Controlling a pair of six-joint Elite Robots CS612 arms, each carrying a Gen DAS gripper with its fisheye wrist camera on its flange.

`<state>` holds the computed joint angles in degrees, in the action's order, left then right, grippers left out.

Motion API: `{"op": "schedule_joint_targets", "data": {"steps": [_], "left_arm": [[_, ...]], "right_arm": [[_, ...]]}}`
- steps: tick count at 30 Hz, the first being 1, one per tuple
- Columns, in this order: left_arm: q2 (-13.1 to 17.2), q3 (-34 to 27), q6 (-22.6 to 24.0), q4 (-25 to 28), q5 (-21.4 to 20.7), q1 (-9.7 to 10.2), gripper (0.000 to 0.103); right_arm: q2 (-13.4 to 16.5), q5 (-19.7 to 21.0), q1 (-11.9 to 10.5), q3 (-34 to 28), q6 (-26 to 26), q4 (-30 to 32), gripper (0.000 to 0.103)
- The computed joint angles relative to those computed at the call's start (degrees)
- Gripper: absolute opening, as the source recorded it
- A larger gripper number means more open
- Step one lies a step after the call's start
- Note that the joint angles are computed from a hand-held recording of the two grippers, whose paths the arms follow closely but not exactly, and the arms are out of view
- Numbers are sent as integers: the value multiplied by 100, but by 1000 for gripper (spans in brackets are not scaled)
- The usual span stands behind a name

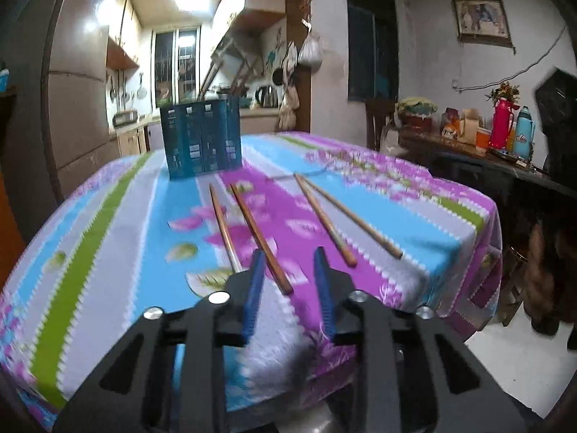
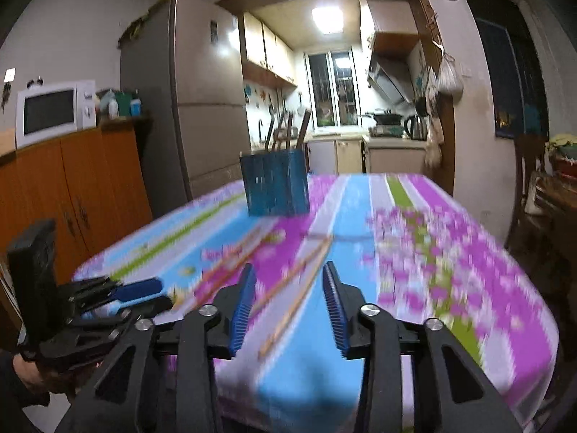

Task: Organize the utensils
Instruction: 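Lower both tools to the table toward the remaining wooden chopsticks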

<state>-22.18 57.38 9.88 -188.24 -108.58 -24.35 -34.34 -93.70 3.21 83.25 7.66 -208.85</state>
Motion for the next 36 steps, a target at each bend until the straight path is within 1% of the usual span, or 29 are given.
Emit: {"op": "schedule_joint_targets", "data": {"steps": [1,3,5,8,14,17,19,21,25,29,36], "left_arm": [[29,-21,53,-20,109,-26,25],[69,-53,98,-6,190,-47,25],[91,-34,118,-28,273,-60,25],[144,-18,97,-137,380,-61,25],[235,-169,52,-107,393,-59,25],[266,-221,19,-111,380,-57,23],[285,-268,5,-86,371,-61,19],[300,-291,-9,-88,370,-68,16],[358,-390,-51,-99,372,-76,16],[402,-406,-79,-261,430,-87,17],[434,-351,-154,-550,453,-84,18]], "right_arm": [[9,45,4,19,56,36,31],[72,25,49,-14,104,178,28],[126,56,72,-49,211,284,26],[241,-28,108,-179,233,362,25],[399,-175,128,-449,212,577,20],[427,-321,134,-523,218,624,13],[428,-474,127,-533,281,636,12],[442,-500,105,-552,337,636,12],[508,-478,84,-633,305,524,13],[564,-470,70,-706,279,515,13],[592,-666,128,-674,89,348,13]]}}
